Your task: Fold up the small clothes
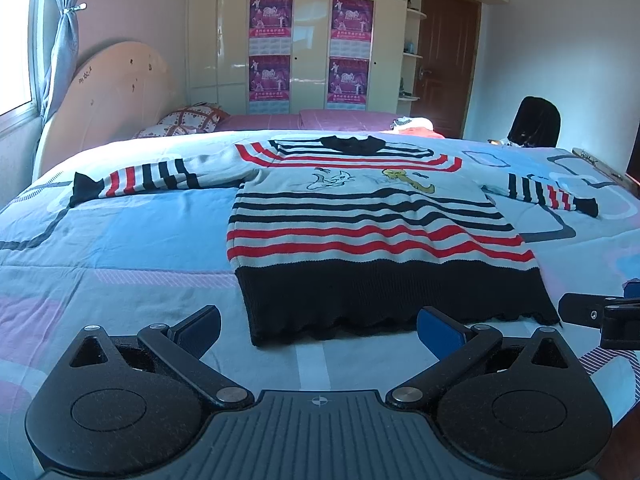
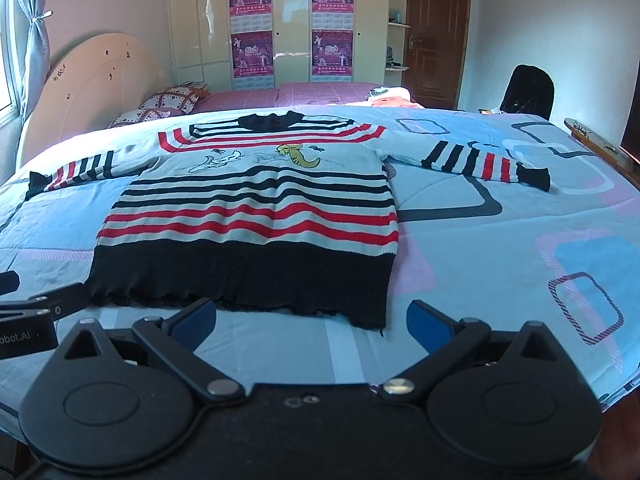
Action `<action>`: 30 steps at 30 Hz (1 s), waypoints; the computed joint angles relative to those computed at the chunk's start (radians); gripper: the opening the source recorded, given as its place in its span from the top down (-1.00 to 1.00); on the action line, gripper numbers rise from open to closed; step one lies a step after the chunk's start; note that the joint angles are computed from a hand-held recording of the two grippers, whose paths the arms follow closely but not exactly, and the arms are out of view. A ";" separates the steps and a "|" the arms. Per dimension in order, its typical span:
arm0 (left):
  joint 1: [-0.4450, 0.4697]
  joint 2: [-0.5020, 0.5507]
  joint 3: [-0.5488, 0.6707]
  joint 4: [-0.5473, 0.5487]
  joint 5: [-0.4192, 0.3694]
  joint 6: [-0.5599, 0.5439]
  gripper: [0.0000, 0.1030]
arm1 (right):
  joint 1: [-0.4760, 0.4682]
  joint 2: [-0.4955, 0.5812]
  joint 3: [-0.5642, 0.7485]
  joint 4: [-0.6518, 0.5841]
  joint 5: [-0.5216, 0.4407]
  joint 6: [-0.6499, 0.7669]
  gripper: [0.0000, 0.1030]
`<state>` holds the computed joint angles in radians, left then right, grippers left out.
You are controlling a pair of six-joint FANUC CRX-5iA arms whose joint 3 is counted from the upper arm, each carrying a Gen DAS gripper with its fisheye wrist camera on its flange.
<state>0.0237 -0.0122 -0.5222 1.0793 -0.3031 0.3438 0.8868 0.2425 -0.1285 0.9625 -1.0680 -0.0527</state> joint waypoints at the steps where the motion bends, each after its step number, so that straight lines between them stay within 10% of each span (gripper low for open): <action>1: -0.001 0.000 -0.001 0.003 0.002 -0.003 -1.00 | 0.000 -0.001 -0.001 0.000 0.001 0.000 -0.98; 23: -0.001 -0.002 -0.004 -0.013 0.011 0.001 -1.00 | -0.002 -0.003 -0.008 -0.001 0.006 0.000 -0.98; 30: -0.027 0.074 0.062 0.251 -0.095 -0.136 -1.00 | -0.044 -0.076 -0.103 0.101 0.034 -0.112 -0.95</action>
